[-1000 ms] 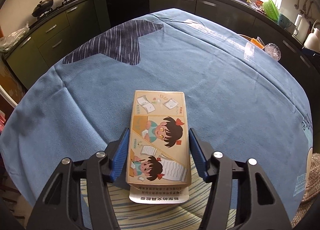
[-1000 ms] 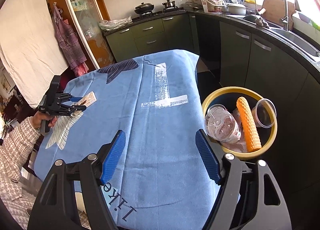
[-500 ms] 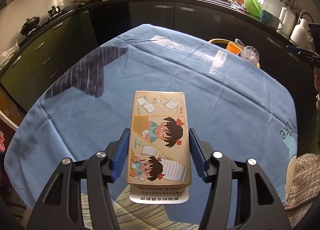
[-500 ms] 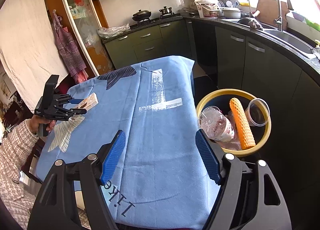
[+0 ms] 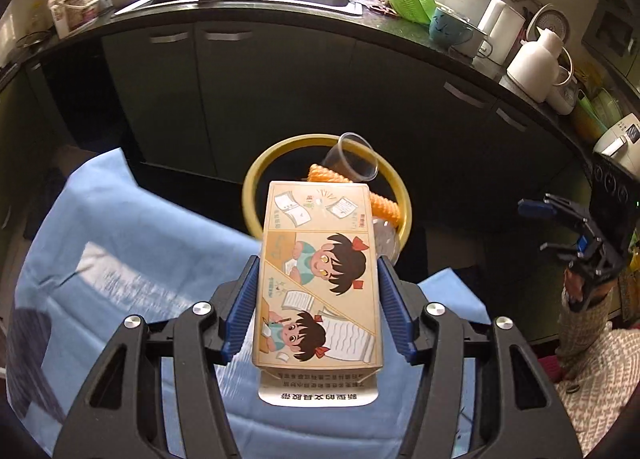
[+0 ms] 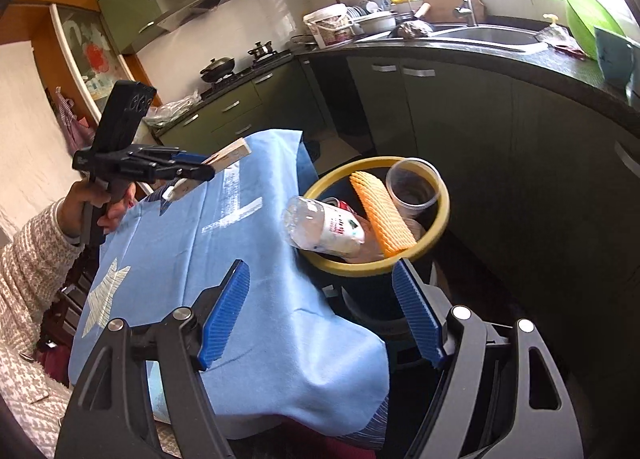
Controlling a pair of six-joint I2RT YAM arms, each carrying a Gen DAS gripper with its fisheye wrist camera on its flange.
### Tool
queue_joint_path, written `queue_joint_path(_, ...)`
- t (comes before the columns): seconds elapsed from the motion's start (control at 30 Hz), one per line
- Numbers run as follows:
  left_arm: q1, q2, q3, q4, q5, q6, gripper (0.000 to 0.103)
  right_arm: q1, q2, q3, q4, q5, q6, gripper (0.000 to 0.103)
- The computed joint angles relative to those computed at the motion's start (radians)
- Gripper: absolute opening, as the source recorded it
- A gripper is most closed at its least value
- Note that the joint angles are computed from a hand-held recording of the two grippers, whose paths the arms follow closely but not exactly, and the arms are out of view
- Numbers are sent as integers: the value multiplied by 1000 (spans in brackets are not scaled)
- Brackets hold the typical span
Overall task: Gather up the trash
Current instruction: 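Carry the paper box over the bin and open the left tool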
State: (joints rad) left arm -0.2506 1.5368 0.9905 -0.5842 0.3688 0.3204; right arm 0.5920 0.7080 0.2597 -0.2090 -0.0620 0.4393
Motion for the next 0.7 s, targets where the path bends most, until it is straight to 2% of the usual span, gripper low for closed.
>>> queue_joint_path(0.2,-142,379,320,13,-101,-96,55,-274,-166,-84,-109,-190,-92,74)
queue_joint_path(0.3,-168,510,432,1,-126,-130,55,-410,-220,-112,-161,-289,-151,74)
queue_joint_path(0.4,-188,612,518,-1,-146,-161,56,-492,-219,-133,-163,-351,-187,74)
queue_joint_path(0.43,-188,630,532,0,-148,-168,59,-508,-212,-139,-157,-366,-195,74)
queue_joint_path(0.47,-190,646,543,4,-155,-178,69,-517,-212,-145,-154,-375,-198,74)
queue_joint_path(0.5,-191,656,550,11,-163,-189,71,-518,-204,-148,-146,-380,-199,74)
queue_joint_path(0.6,-185,628,522,26,-167,-211,74,-506,-235,-153,-165,-381,-190,74)
queue_joint_path(0.7,-172,480,388,78,-164,-213,75,-445,-285,-149,-196,-341,-158,75)
